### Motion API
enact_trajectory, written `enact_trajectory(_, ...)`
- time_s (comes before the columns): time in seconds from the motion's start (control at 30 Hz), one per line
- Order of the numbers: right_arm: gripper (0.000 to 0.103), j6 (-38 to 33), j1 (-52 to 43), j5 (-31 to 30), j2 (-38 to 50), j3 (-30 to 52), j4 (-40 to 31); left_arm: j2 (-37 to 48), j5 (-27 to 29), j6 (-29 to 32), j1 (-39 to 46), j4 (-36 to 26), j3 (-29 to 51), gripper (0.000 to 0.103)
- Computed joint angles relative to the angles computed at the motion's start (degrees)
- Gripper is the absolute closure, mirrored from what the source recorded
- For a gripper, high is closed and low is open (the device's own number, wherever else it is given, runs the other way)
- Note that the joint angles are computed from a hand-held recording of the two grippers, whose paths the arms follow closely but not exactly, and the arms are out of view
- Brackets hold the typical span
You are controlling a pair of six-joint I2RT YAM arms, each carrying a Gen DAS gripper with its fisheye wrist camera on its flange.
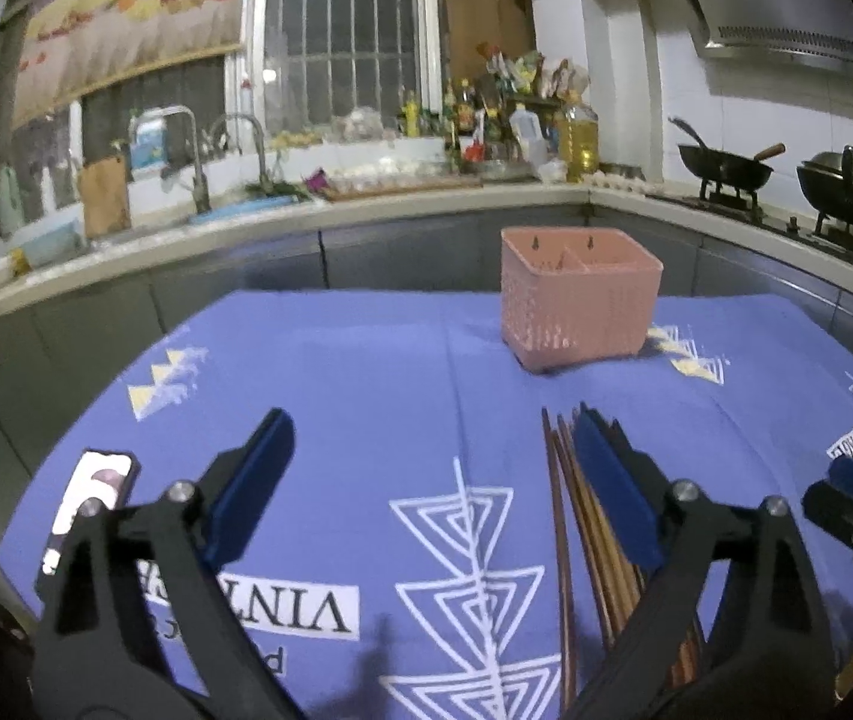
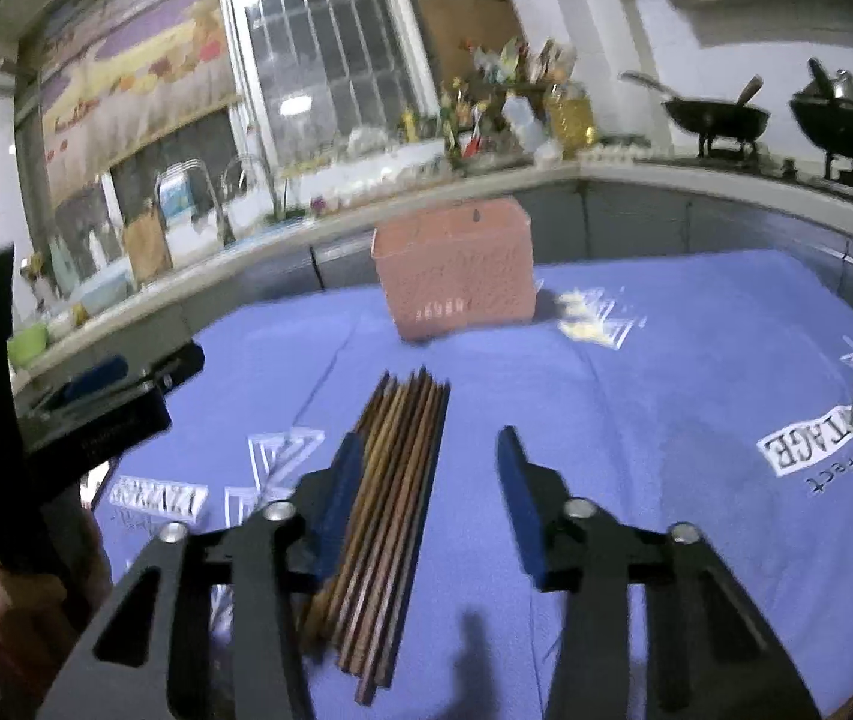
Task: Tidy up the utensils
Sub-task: 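Lower both open tools toward the chopstick bundle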
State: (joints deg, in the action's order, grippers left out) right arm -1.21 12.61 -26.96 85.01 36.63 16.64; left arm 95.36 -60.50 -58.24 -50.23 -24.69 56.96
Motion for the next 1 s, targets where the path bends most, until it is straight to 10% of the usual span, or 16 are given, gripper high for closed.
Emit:
enact_trajectory(0.2, 0.071, -2.57, 0.54, 0.34, 2.11, 1.74, -4.00, -0.69, 8.38, 2.69, 2.87, 5.30, -2.93, 0.022)
enact_trajectory(1.0, 0.071, -2.54, 0.50, -0.36, 4.85, 3.69, -4.97, 5.07, 8.20, -0.16, 3.67, -5.00, 3.72, 0.022)
